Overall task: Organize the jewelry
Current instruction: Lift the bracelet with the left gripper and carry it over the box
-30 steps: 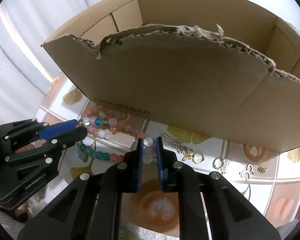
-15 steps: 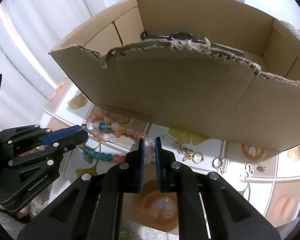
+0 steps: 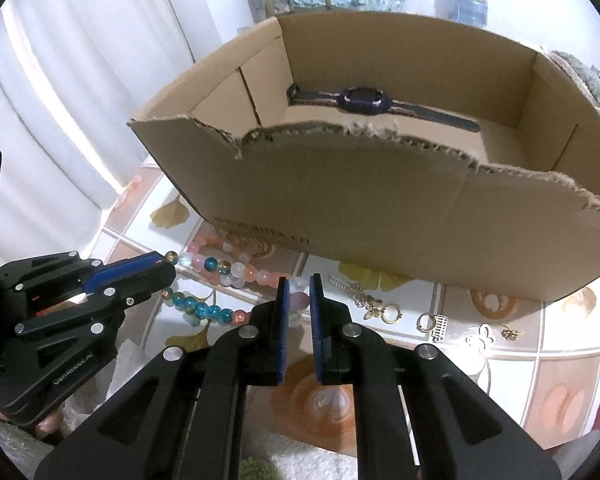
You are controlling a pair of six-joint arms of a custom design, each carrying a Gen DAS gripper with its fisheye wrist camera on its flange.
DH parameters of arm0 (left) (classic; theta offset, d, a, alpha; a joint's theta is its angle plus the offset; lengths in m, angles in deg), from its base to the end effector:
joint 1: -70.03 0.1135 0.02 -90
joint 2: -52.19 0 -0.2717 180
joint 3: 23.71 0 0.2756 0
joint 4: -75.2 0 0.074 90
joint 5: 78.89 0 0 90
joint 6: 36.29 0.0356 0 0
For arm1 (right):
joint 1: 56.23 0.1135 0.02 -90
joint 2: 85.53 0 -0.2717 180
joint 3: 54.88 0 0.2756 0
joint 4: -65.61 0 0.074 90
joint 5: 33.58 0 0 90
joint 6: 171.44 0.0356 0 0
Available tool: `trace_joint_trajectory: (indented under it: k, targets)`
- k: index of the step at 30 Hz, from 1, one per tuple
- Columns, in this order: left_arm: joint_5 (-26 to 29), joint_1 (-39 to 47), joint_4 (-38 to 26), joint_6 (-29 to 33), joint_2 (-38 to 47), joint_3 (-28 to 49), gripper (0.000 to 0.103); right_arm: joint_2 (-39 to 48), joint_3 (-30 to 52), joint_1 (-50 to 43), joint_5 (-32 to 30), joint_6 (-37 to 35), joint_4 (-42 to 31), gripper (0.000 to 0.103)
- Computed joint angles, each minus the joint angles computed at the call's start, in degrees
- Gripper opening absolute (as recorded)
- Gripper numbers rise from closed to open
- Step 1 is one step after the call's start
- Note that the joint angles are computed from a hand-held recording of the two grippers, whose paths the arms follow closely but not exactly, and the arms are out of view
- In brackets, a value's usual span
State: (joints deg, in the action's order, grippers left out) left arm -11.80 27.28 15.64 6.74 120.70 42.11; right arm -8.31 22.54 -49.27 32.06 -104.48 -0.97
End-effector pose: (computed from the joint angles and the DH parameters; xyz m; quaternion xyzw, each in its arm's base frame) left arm 0.1897 -0.1565 0.2589 -0.0826 0.9491 -0.0291 0.3026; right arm 0.2743 0.0483 0.2819 -0.2893 0.9130 0.1765 0.2270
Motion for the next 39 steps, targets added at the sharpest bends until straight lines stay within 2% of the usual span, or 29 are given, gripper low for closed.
trace_joint_trajectory:
  k: [18, 24, 30, 33, 37, 39]
  targets:
    - [-7.17, -6.36, -2.19, -0.51, -4.62, 2.59, 0.009, -6.75, -0.01, -3.76, -3.01, -1.33, 0.28, 0.01]
    - [-10.94, -9.12, -5.05, 1.55, -4.28, 7.65, 0.009, -9.25, 2.7, -6.07, -6.24, -3.19, -1.53, 0.01]
    - [-15.91, -10.05, -5.27, 9.17, -4.07, 14.38, 0.009, -7.89, 10.79, -8.87, -12.64, -4.39, -4.52, 0.01]
    - [-15.82, -7.91, -2.26, 16.2, -3.46, 17.6, 0.009, -5.0, 16.09, -10.15, -15.75, -4.48, -5.39, 0.01]
    - [-10.94, -1.63, 2.87, 25.29, -0.51, 21.01, 0.009, 2.47, 25.06, -9.86, -16.88, -4.16, -5.75, 0.01]
    - [-6.48, 2.83, 5.25, 28.8, 2.41, 22.32, 0.009, 8.1, 30.59, -8.73, -15.88, -4.54, -7.18, 0.01]
